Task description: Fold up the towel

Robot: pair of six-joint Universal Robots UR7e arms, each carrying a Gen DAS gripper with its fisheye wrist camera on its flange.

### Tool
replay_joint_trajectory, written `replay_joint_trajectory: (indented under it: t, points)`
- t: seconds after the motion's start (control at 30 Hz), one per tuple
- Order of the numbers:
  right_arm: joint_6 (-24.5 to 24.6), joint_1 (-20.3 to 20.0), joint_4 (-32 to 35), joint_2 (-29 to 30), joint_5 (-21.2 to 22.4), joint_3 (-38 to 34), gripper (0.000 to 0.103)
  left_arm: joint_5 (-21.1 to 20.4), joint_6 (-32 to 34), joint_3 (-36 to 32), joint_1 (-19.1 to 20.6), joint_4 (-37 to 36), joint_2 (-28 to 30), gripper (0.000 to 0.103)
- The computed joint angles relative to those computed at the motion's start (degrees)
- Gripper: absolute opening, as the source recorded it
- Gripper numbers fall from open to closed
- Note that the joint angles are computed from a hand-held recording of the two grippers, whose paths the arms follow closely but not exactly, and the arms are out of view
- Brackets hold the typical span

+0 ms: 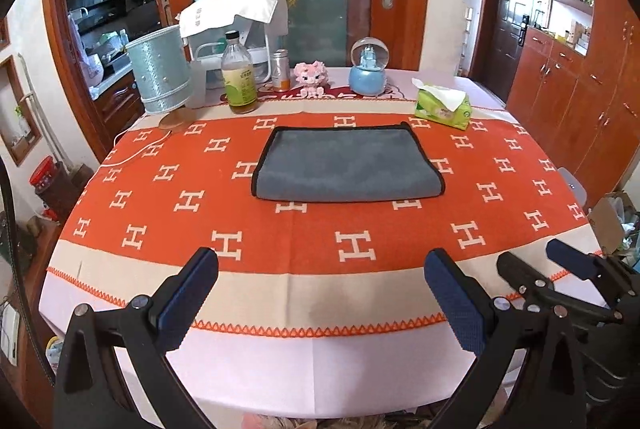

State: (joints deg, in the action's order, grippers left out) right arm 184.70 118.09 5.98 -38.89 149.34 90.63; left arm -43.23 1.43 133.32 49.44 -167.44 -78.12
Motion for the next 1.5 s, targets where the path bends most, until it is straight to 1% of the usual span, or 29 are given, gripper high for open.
replay_joint_trajectory:
  t: [0.07, 0.2, 0.37, 0.7, 1.07, 1.5]
  points:
    - [-0.4, 0.2, -0.8, 0.0, 0.5, 0.1, 0.063, -0.2, -0.9, -0.1, 0.3, 1.3, -0.1, 0.102]
    - [-1.6, 0.3, -1.9, 0.3, 1.2, 0.1, 0.063, -0.6, -1.5, -0.2, 1.0, 1.5, 0.0, 0.102]
    - [-0.8, -0.1, -0.7, 0.9, 0.2, -0.2, 0.064, -1.2, -1.1, -0.2, 1.5, 0.9, 0.2, 0.102]
    - [-0.6, -0.2, -1.4, 0.8, 0.2, 0.3, 0.064, -0.3, 0.0, 0.8, 0.4, -1.4, 1.3, 0.102]
    - [-0.8, -0.3, -1.8, 0.5, 0.1, 0.8, 0.064, -1.0, -1.1, 0.9, 0.3, 0.4, 0.8, 0.102]
    - [-0.6, -0.3, -2.1, 0.2, 0.2, 1.3, 0.064, -1.1, -1.2, 1.5, 0.5, 0.2, 0.2, 0.102]
